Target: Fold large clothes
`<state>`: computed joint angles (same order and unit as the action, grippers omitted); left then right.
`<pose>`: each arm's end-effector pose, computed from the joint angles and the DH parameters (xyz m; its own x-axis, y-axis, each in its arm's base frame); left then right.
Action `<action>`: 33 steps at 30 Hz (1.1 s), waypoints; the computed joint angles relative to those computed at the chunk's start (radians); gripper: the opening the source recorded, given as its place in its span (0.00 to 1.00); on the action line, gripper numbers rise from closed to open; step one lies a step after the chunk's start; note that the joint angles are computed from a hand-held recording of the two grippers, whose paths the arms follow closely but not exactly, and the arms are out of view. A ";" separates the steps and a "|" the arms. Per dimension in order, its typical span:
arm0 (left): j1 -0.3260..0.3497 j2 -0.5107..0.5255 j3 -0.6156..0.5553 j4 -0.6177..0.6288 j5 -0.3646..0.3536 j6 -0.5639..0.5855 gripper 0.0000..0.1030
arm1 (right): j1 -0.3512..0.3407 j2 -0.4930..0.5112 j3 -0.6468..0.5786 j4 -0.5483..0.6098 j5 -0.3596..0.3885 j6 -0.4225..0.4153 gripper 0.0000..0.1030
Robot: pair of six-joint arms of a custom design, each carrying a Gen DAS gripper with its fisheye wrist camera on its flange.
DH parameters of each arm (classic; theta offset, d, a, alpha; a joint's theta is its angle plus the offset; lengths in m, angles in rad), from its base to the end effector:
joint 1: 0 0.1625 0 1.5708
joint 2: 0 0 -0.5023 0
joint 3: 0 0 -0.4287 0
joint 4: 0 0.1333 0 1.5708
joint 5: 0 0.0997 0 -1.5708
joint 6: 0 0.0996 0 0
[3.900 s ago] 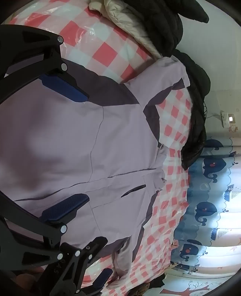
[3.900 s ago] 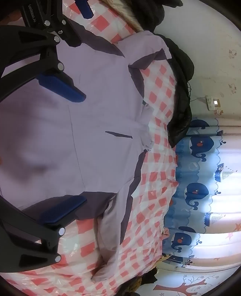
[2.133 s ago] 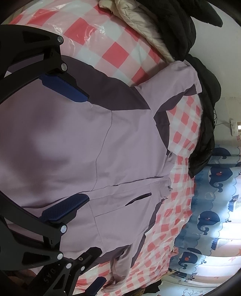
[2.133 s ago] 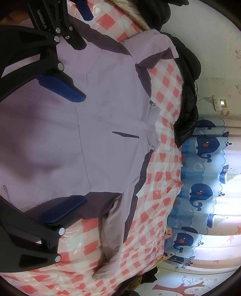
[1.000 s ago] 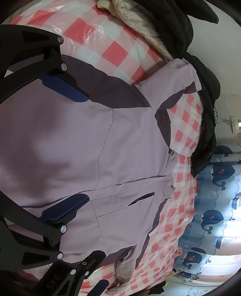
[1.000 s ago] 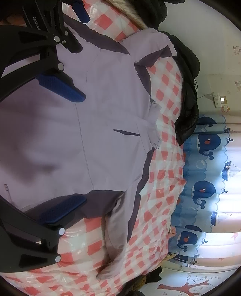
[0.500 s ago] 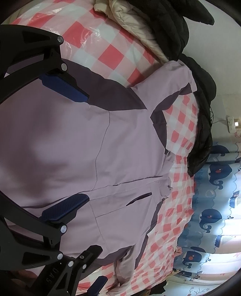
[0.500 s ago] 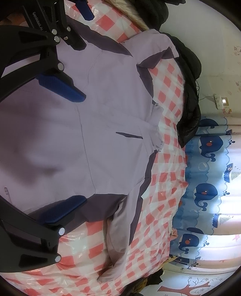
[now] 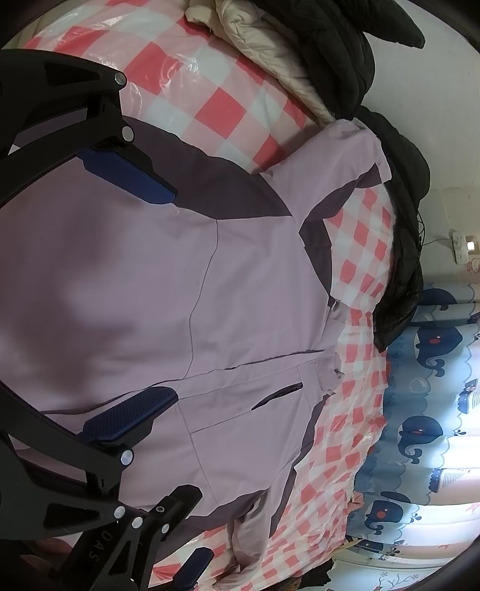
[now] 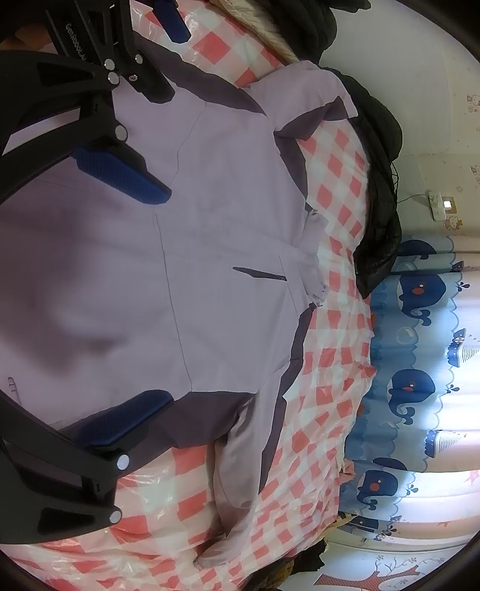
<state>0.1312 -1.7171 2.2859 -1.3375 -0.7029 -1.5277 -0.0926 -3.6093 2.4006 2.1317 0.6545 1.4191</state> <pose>-0.2810 -0.2482 0.3121 -0.6688 -0.0602 -0.7410 0.4884 0.7159 -0.4990 0.3183 -0.2428 0.2284 -0.7214 -0.0254 0.6921 -0.5356 0.6541 -0.5342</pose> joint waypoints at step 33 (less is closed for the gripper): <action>0.001 0.000 0.000 -0.001 0.000 0.000 0.92 | -0.017 -0.013 0.028 0.049 0.008 -0.039 0.94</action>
<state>0.1318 -1.7174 2.2858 -1.3382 -0.7025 -1.5278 -0.1098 -3.6225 2.4284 2.1807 0.6624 1.3800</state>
